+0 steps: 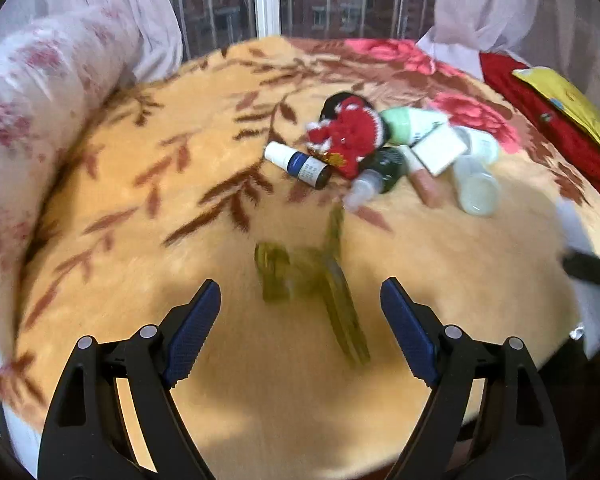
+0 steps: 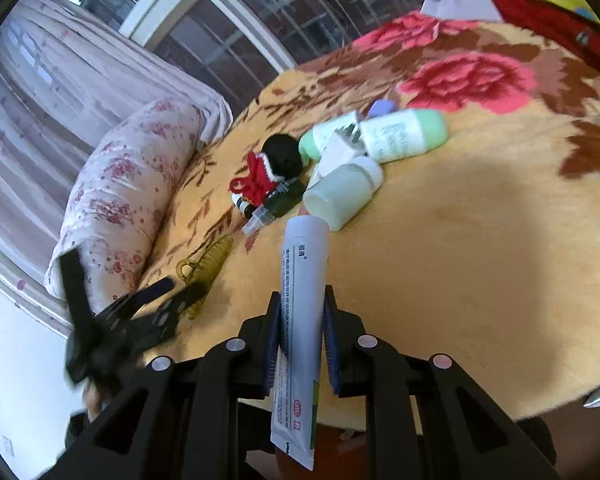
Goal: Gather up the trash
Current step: 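Grasp the yellow hair clip with the left tool while the right tool holds the tube, then carry both items down to the orange bin and open both tools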
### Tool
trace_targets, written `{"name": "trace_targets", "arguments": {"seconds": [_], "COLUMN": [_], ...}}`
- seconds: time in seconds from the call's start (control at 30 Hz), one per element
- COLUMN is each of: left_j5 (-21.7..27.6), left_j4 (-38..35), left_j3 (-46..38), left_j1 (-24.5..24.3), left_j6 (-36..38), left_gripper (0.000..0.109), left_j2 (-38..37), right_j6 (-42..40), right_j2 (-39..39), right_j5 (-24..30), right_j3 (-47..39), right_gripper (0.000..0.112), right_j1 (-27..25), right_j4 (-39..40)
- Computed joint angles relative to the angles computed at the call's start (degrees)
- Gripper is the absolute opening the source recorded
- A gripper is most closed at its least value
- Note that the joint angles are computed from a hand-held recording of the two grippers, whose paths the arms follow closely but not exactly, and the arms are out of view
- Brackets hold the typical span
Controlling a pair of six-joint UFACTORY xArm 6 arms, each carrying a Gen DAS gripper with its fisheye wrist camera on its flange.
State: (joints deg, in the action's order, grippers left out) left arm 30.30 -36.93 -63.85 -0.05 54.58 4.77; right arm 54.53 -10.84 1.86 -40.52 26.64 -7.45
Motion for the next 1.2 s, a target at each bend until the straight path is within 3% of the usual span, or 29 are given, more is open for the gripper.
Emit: {"name": "trace_targets", "arguments": {"seconds": [0.07,0.1,0.13,0.17,0.33,0.5,0.63,0.9,1.2], "left_j5": [0.9,0.9,0.7,1.0,-6.7,-3.8,-0.7,3.5,6.8], "left_j4": [-1.7,-2.8,-2.9,-2.0,-15.0,-18.8,-22.3,-21.9,-15.8], "left_j3": [-3.3,-3.8,-4.2,-5.0,-0.2,2.6,9.4,23.5,33.9], "left_j1": [-0.3,-0.5,-0.9,-1.1,-2.6,-0.8,1.0,5.0,7.7], "left_j6": [-0.2,0.4,0.1,-1.2,9.8,10.9,16.3,21.4,19.6], "left_gripper": [0.077,0.069,0.046,0.044,0.043,0.043,0.043,0.043,0.043], "left_j2": [3.0,3.7,4.5,5.6,4.0,-0.5,-10.3,-27.2,-34.5], "right_j6": [7.0,9.4,11.7,11.8,15.8,20.9,22.6,30.6,30.6], "right_j2": [-1.2,-1.3,-1.1,-0.9,1.3,2.1,1.6,-3.0,-5.6], "right_j5": [0.2,0.5,0.8,0.7,0.4,2.2,3.9,10.2,14.6], "right_j3": [0.9,0.9,0.7,0.7,-0.8,-3.3,-4.3,-2.8,1.9], "right_gripper": [0.02,0.02,0.02,0.02,0.02,0.02,0.02,0.02,0.02], "right_j1": [-1.0,-1.3,-1.4,-1.5,-1.3,0.0,2.1,7.5,15.1], "right_j4": [-8.6,-11.7,-14.3,-14.6,-18.8,-25.1,-27.9,-37.3,-34.4]}}
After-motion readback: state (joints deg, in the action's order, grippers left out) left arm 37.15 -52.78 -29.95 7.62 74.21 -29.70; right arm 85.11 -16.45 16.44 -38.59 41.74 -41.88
